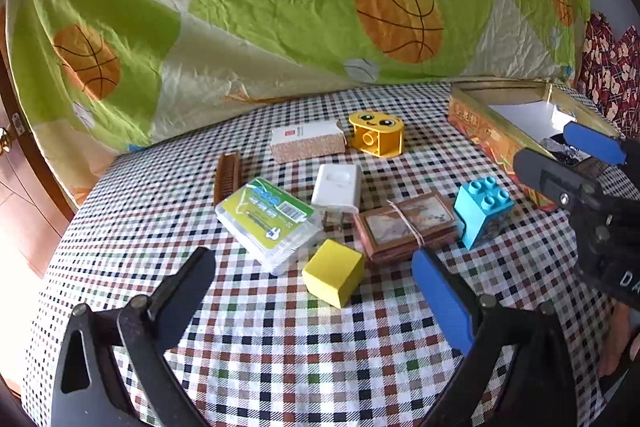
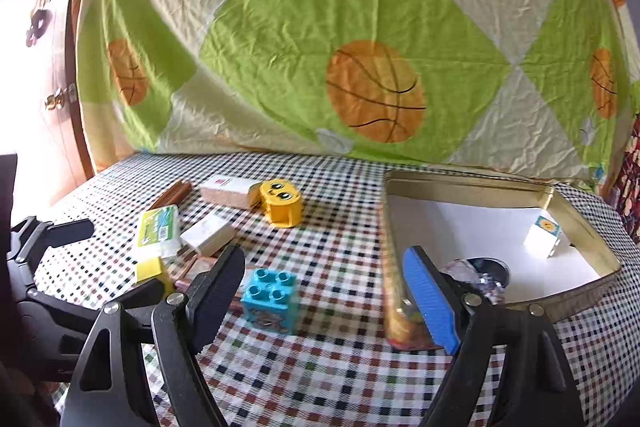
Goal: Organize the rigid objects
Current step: 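Withdraw the right tool toward the blue brick while the left tool moves toward the yellow cube, then grasp the blue Duplo brick with the right tool while the left tool grasps the yellow cube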
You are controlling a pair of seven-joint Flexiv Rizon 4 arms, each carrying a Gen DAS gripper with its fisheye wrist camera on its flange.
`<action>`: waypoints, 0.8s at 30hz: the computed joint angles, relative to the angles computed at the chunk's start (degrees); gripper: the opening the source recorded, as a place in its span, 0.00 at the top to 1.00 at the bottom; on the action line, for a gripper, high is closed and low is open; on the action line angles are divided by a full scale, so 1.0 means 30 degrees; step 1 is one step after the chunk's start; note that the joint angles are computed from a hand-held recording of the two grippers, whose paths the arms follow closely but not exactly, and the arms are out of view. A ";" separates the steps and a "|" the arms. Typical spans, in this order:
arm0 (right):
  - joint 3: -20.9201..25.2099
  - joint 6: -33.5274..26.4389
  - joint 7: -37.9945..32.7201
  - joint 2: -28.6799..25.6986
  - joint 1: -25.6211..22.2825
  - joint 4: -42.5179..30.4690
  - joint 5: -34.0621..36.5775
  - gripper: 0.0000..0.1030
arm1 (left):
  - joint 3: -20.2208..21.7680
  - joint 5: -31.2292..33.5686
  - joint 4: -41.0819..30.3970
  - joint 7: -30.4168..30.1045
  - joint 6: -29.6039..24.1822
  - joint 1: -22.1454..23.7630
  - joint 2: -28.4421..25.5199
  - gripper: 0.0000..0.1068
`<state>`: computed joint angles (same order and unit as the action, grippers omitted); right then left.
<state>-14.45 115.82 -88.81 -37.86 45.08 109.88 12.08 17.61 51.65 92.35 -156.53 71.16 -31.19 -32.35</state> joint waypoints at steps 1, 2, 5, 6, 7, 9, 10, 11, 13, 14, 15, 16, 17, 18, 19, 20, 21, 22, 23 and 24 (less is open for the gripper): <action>0.0078 -0.0270 0.0037 0.0054 -0.0048 0.0002 -0.0086 0.19 | -0.0580 -0.0691 0.0201 0.0733 0.0360 0.0704 -0.0028 0.14; 0.0139 -0.0459 0.0105 0.0078 -0.0087 0.0000 -0.0188 0.19 | -0.0972 -0.1365 0.0394 0.1325 0.0665 0.1214 -0.0066 0.16; -0.0163 -0.1098 0.0262 0.0085 0.0140 -0.0009 -0.0523 0.19 | -0.1424 -0.3224 0.0990 0.2487 0.1492 0.2070 -0.0192 0.24; -0.0408 -0.1454 0.0337 0.0068 0.0328 -0.0050 -0.0645 0.19 | -0.1594 -0.3844 0.1218 0.2934 0.1865 0.2366 -0.0240 0.26; -0.0630 -0.1933 0.0451 0.0055 0.0481 -0.0097 -0.0858 0.19 | -0.1782 -0.4446 0.1476 0.3371 0.2174 0.2635 -0.0256 0.29; -0.1084 -0.2692 0.0868 0.0010 0.0768 -0.0154 -0.1312 0.19 | -0.2124 -0.5619 0.1798 0.4247 0.2384 0.3076 -0.0362 0.34; -0.1264 -0.2995 0.1133 -0.0008 0.0862 -0.0166 -0.1583 0.19 | -0.2322 -0.6133 0.1928 0.4762 0.2487 0.3285 -0.0410 0.37; -0.1342 -0.3373 0.1400 -0.0015 0.0859 -0.0204 -0.1911 0.19 | -0.2617 -0.6685 0.2029 0.5383 0.2511 0.3533 -0.0484 0.40; -0.1302 -0.3878 0.1873 -0.0042 0.0708 -0.0268 -0.2577 0.19 | -0.2645 -0.7431 0.1968 0.6126 0.2416 0.3544 -0.0664 0.43; -0.1398 -0.4320 0.2115 -0.0061 0.0735 -0.0327 -0.2930 0.19 | -0.2405 -0.7642 0.1913 0.6185 0.2527 0.3350 -0.0752 0.46; -0.1596 -0.4674 0.2368 -0.0119 0.0847 -0.0390 -0.3234 0.19 | -0.2273 -0.7941 0.1891 0.6338 0.2563 0.3247 -0.0837 0.47; -0.1772 -0.4941 0.2603 -0.0170 0.0955 -0.0435 -0.3533 0.19 | -0.2030 -0.8172 0.1862 0.6395 0.2624 0.3070 -0.0909 0.48; -0.1792 -0.5068 0.2780 -0.0194 0.0930 -0.0441 -0.3847 0.19 | -0.1841 -0.8439 0.1865 0.6491 0.2676 0.2942 -0.0968 0.48; -0.1750 -0.5181 0.2940 -0.0205 0.0863 -0.0440 -0.4170 0.19 | -0.1688 -0.8682 0.1905 0.6624 0.2790 0.2822 -0.1013 0.48; -0.1764 -0.5336 0.3122 -0.0229 0.0830 -0.0468 -0.4485 0.19 | -0.1514 -0.8906 0.1945 0.6768 0.2869 0.2690 -0.1044 0.51; -0.1765 -0.5611 0.3305 -0.0251 0.0791 -0.0522 -0.4831 0.19 | -0.1271 -0.9105 0.1977 0.6851 0.2920 0.2504 -0.1077 0.58; -0.1619 -0.6006 0.3464 -0.0261 0.0631 -0.0637 -0.5227 0.20 | -0.1038 -0.9295 0.2035 0.6916 0.3023 0.2307 -0.1104 0.63; -0.1381 -0.6381 0.3593 -0.0257 0.0387 -0.0754 -0.5618 0.22 | -0.0945 -0.9546 0.2063 0.7121 0.3171 0.2267 -0.1162 0.73; -0.1027 -0.6738 0.3700 -0.0243 0.0052 -0.0886 -0.5992 0.28 | -0.0853 -0.9807 0.2163 0.7259 0.3357 0.2203 -0.1175 0.78; -0.0622 -0.6937 0.3804 -0.0219 -0.0327 -0.0976 -0.6297 0.33 | -0.0796 -1.0094 0.2275 0.7419 0.3521 0.2173 -0.1171 0.78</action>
